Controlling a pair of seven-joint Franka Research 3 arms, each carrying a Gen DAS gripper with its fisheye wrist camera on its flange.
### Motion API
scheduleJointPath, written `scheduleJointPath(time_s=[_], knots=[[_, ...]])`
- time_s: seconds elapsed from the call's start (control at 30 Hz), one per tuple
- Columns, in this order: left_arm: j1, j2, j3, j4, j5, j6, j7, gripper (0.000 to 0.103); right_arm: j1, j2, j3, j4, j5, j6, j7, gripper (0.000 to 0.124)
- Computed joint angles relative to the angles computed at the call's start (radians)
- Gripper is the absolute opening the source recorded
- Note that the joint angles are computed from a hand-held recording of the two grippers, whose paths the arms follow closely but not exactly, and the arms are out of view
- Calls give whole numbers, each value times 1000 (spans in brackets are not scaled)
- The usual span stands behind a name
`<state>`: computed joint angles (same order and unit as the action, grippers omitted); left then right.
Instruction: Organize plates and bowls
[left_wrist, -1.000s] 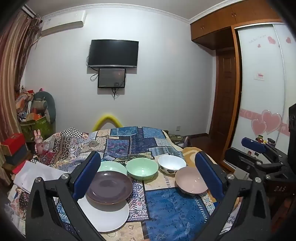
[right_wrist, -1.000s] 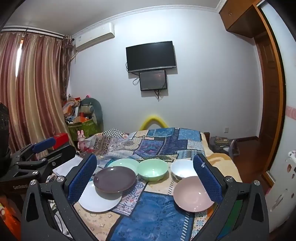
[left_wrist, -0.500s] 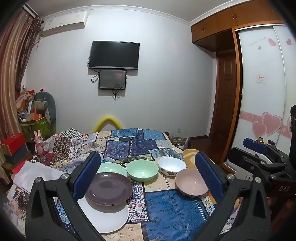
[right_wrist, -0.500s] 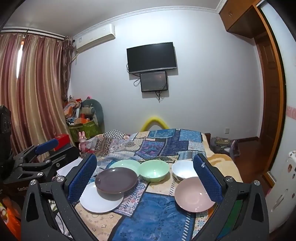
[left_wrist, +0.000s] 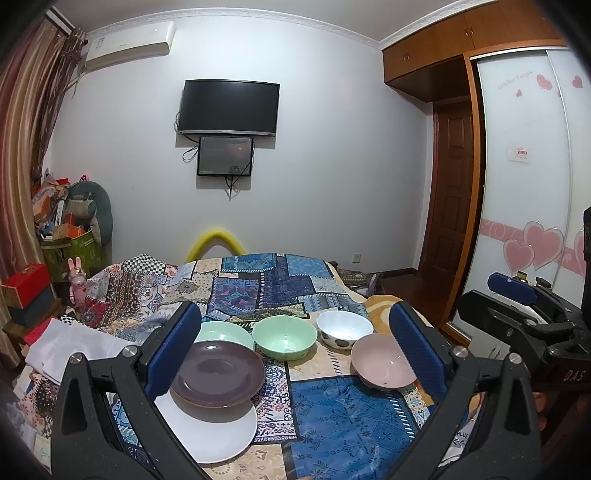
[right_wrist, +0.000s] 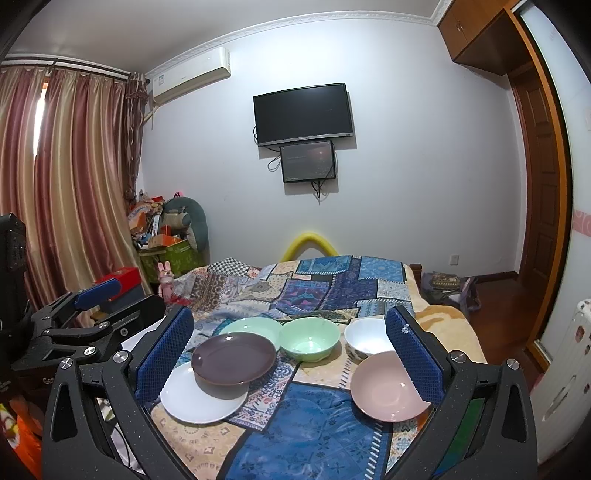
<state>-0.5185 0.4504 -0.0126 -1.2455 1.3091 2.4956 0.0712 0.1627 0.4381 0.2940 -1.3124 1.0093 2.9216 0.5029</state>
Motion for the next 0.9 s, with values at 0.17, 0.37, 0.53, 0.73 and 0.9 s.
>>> scheduleJointPath(time_s=[0.17, 0.37, 0.53, 0.73, 0.9], knots=[[-3, 1, 0, -4, 11, -3, -7, 103, -2, 3, 4, 0, 6, 3, -9, 103], [-11, 3, 3, -2, 13, -16, -2, 103, -2, 2, 5, -2, 7, 5, -12, 103], [-10, 13, -1, 9, 4, -18, 5, 103, -2, 3, 5, -4, 9, 5, -12, 103], [-13, 17, 4, 16, -1, -22, 9, 103, -1, 6, 6, -2, 10, 8, -14, 103], [-16, 18, 8, 16, 2, -22, 9, 103, -5, 6, 15, -7, 25, 16, -32, 103]])
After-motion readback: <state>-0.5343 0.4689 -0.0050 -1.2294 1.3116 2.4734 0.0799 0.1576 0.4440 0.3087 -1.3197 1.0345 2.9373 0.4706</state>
